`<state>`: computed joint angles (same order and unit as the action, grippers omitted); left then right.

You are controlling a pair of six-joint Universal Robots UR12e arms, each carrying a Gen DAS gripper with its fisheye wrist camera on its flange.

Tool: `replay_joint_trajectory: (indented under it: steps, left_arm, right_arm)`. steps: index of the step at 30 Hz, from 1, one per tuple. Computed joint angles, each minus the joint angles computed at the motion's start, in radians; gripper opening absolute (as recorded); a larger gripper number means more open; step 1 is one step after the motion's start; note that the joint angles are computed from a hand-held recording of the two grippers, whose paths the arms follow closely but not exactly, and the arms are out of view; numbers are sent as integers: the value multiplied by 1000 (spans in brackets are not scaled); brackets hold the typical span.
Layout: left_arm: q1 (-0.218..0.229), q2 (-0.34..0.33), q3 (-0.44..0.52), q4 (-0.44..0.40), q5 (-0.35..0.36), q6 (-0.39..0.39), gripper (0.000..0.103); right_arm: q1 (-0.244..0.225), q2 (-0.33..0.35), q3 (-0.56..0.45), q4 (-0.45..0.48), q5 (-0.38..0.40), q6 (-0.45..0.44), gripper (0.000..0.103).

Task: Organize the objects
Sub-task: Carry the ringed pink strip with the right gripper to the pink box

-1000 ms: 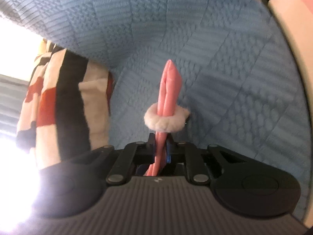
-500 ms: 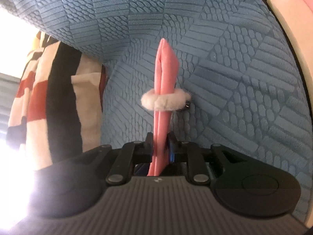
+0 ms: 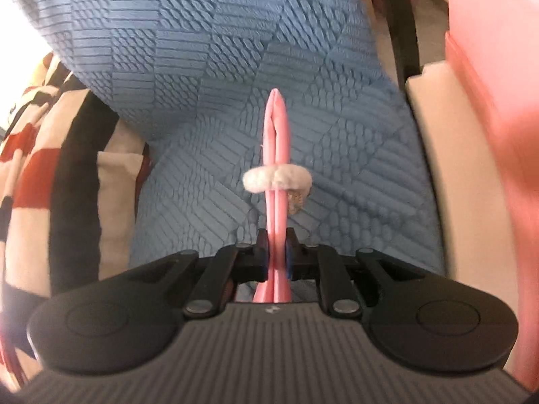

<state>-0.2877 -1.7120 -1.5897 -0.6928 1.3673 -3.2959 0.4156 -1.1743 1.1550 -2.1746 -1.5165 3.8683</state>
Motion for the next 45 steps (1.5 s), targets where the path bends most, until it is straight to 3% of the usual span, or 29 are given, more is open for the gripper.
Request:
replay_joint_trajectory:
  steps: [5,10,21,32,45]
  left_arm:
    - [12,27,1,-8,-14,-38,30]
    - [5,52,8,-25,-10,-48,30]
    - [-33,80,67,-65,5,-72,30]
    - [-89,27,209,-115,23,-58,31]
    - [-170,-69,359,-116,45,-63,31]
  right_arm:
    - [21,-35,-1,46,-24,-85,12]
    - [38,-86,29,47,-14,-82,13]
    - [55,-176,55,61,-68,-87,13]
    - [24,-215,31,54,-65,-138,13]
    - [-31,-272,60,52,-117,-176,13]
